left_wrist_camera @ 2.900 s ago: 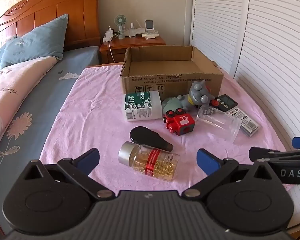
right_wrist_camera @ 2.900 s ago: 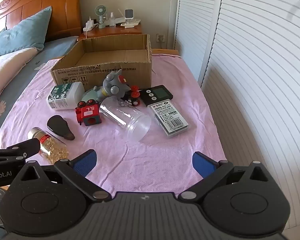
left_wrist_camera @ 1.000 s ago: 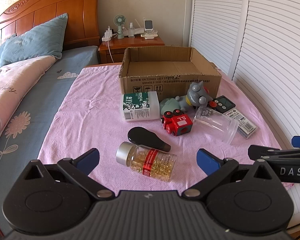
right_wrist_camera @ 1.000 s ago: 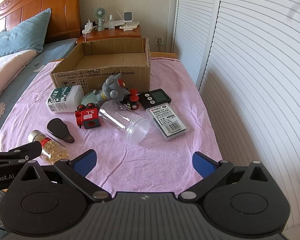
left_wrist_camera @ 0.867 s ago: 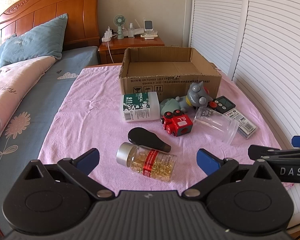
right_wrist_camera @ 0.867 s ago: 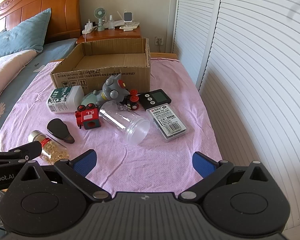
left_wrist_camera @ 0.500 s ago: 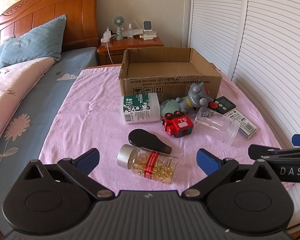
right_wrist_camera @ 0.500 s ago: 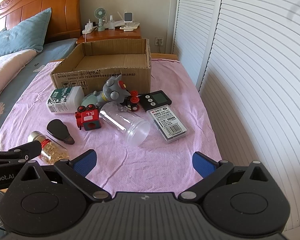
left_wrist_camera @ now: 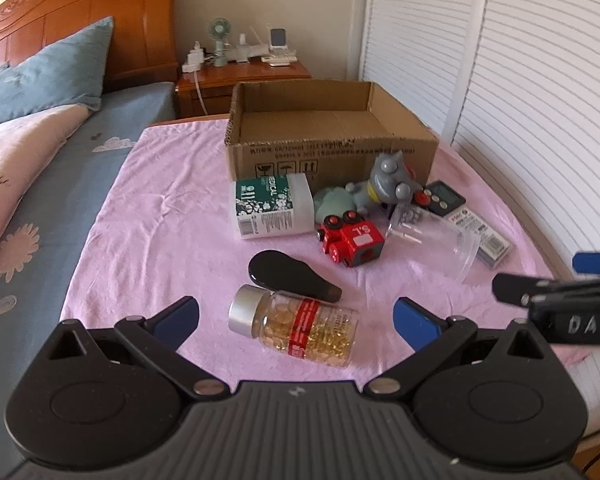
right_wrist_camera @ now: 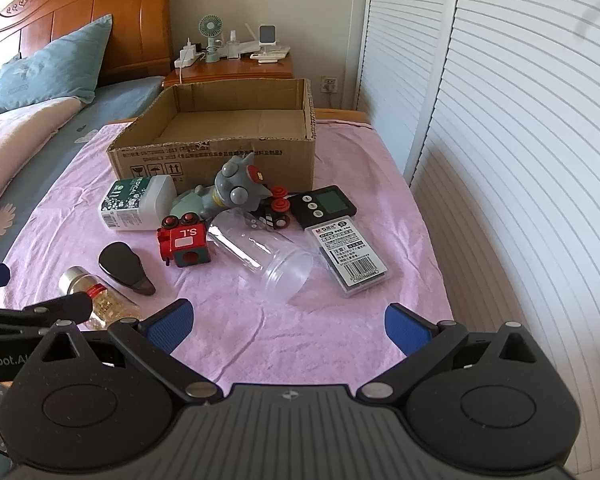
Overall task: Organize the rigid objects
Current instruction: 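Lower the left tool and grasp the glass capsule bottle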
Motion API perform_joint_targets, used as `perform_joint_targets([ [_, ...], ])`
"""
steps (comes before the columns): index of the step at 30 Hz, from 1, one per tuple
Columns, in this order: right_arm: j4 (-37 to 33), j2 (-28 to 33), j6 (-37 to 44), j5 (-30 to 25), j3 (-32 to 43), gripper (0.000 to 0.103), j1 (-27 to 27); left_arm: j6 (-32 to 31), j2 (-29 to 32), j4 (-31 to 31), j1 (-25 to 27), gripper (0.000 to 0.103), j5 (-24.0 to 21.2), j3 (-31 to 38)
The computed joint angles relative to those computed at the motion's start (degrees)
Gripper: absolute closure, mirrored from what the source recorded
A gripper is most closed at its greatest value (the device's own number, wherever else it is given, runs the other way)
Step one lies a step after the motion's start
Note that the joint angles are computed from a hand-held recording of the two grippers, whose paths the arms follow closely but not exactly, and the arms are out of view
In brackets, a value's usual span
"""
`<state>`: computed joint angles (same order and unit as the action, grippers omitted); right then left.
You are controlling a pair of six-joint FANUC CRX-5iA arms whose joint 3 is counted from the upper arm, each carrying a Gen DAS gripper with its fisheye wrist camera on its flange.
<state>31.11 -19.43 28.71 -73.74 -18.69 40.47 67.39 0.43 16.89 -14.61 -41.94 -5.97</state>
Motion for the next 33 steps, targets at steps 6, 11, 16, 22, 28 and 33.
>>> perform_joint_targets([
  [6,-0.48,-0.31,0.28,1.68,-0.64,0.000,-1.71,-12.58,1.69,7.39,1.74,0.001,-0.05,-2.11],
  [11,-0.68,-0.41,0.77,3.18,-1.37,0.000,-3.07,-15.24,3.41,8.22,2.19,0.001,-0.49,-2.42],
  [16,-1.95,-1.48,2.50,6.69,-3.08,0.000,-4.87,-16.95,4.92,10.24,2.73,0.001,-1.61,-2.71],
  [22,-3.82,-1.64,4.07,6.93,-4.49,0.000,-7.36,-16.67,6.19,9.77,2.53,0.001,-0.99,-2.69],
  [28,-5.36,-1.16,4.78,7.05,-4.82,0.000,-8.99,-15.56,7.29,8.94,1.86,0.001,0.56,-2.73],
  [33,-5.96,-0.79,5.75,8.28,-4.80,0.000,-9.61,-17.37,7.16,9.85,1.50,0.000,3.36,-3.98],
])
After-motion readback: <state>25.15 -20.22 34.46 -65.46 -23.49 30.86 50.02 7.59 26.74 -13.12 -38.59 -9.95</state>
